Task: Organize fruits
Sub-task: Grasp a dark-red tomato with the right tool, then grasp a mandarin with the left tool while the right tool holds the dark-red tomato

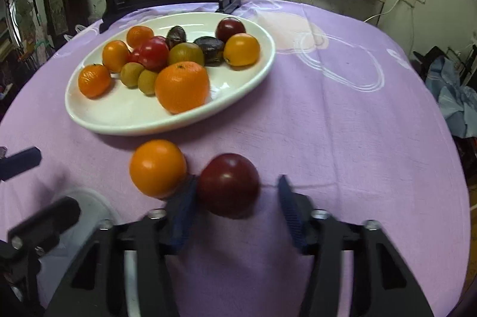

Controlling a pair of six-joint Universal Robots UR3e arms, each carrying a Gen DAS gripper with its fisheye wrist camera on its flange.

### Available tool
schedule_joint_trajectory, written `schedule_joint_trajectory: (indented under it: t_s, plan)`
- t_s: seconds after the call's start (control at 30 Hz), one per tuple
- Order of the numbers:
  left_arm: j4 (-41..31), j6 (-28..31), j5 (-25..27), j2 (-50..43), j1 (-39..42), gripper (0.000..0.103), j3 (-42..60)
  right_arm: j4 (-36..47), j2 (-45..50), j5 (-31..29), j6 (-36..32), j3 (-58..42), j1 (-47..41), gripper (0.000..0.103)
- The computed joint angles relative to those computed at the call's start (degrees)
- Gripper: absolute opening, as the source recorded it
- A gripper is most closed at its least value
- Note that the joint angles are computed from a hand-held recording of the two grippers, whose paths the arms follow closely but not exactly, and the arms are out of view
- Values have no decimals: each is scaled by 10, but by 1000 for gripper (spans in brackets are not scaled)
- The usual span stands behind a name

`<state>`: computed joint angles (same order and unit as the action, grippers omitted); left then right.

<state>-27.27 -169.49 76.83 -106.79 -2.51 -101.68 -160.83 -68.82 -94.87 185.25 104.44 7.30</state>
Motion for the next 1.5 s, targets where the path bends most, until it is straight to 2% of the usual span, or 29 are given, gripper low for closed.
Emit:
schedule_joint_trajectory:
  t_s: [0.1, 0.27, 0.5, 0.63, 0.7, 0.83, 0.93, 1.07, 1.13, 1.2, 1.33, 1.5]
  plan:
    - [-4, -1, 0, -5, 0, 88, 4, -10, -9, -12, 12, 13, 7, 39]
    - [13, 3, 0, -2, -10, 88, -8, -28, -61, 26, 28, 82, -19, 39]
    - [40, 14, 11, -8, -46, 88, -19, -54, -132, 37, 30, 168, -51, 39]
    - [26, -1, 24, -37, -63, 88, 12, -80, -189, 46, 17, 225, -84, 39]
    - [16, -9, 36, -56, -75, 85, 36, -86, -219, 63, 11, 251, -110, 39]
    - [7, -24, 71, -97, -105, 84, 84, -84, -250, 85, 9, 269, -142, 39]
    - [-9, -23, 89, -126, -125, 78, 127, -94, -266, 88, 7, 274, -141, 39]
    - [-24, -26, 96, -158, -135, 63, 174, -96, -273, 88, 2, 271, -130, 39]
    - [-20, -30, 103, -171, -137, 52, 191, -92, -269, 87, 0, 266, -126, 39]
    - [-22, -28, 90, -178, -131, 37, 203, -88, -259, 85, -3, 260, -120, 39]
    - [-29, -20, 69, -165, -119, 37, 190, -83, -251, 79, -5, 257, -113, 39]
    - [-7, 16, 11, -61, -76, 37, 76, -100, -247, 84, -7, 264, -105, 39]
